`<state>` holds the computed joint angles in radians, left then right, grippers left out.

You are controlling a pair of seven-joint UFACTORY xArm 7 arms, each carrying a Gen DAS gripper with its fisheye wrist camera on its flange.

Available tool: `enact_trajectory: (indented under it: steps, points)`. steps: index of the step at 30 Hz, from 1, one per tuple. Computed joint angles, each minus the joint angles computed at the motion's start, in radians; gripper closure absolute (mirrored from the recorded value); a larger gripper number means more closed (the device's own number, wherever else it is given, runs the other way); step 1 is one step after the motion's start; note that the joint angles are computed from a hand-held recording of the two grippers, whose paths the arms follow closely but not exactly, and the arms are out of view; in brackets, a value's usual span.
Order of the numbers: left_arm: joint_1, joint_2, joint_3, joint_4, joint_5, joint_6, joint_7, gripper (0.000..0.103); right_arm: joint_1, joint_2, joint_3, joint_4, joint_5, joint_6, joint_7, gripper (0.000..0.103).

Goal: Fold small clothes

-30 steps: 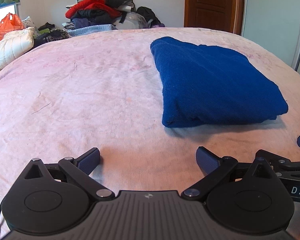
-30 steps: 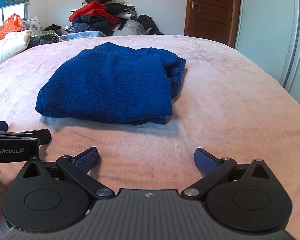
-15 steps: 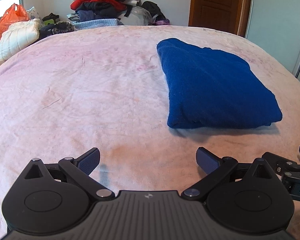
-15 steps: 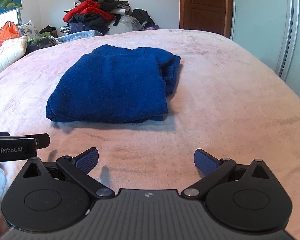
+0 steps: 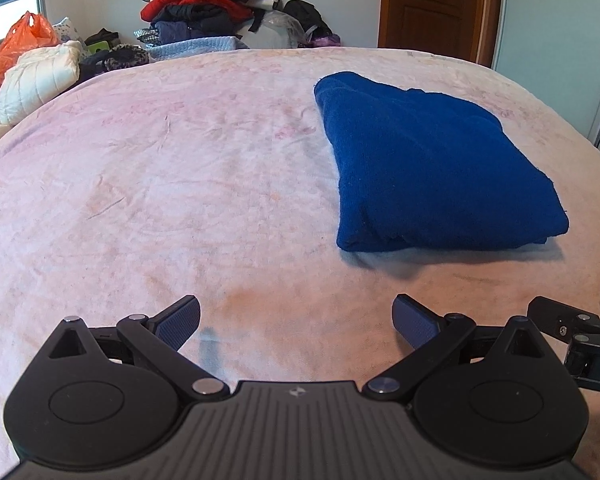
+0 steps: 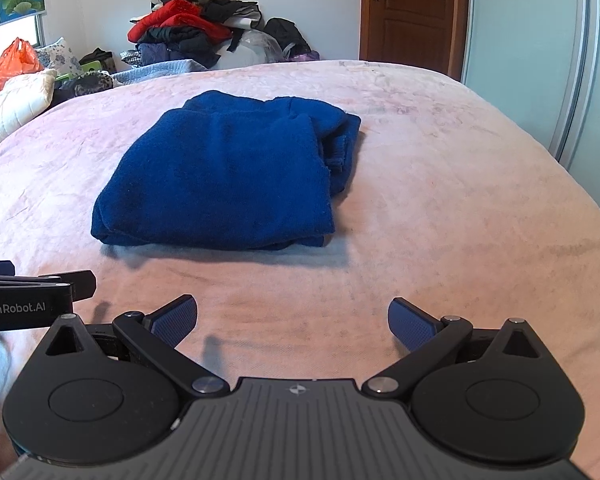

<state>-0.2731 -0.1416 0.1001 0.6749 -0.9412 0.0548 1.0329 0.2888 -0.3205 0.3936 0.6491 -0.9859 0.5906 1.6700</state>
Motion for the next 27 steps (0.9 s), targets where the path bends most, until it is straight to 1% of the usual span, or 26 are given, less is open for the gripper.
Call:
enact_trajectory:
  steps: [4,13,16,27]
  points:
    - [-0.007,-0.006,0.004,-0.004,-0.017,0.003,0.02,0.0,-0.001,-0.003,-0.001,-0.004,-0.002,-0.002,0.003,0.0]
    - [-0.009,-0.008,-0.004,-0.017,0.016,-0.003,0.0,0.0,-0.011,-0.021,-0.002,-0.028,0.007,-0.021,0.007,0.0]
    - [-0.007,-0.008,-0.007,-0.022,0.042,-0.005,-0.023,0.0,-0.016,-0.026,0.003,-0.033,0.006,-0.026,0.013,0.0]
    - [-0.036,-0.011,0.016,-0.03,0.046,-0.016,-0.023,0.0,-0.03,-0.042,0.011,-0.047,0.017,-0.034,0.014,0.0]
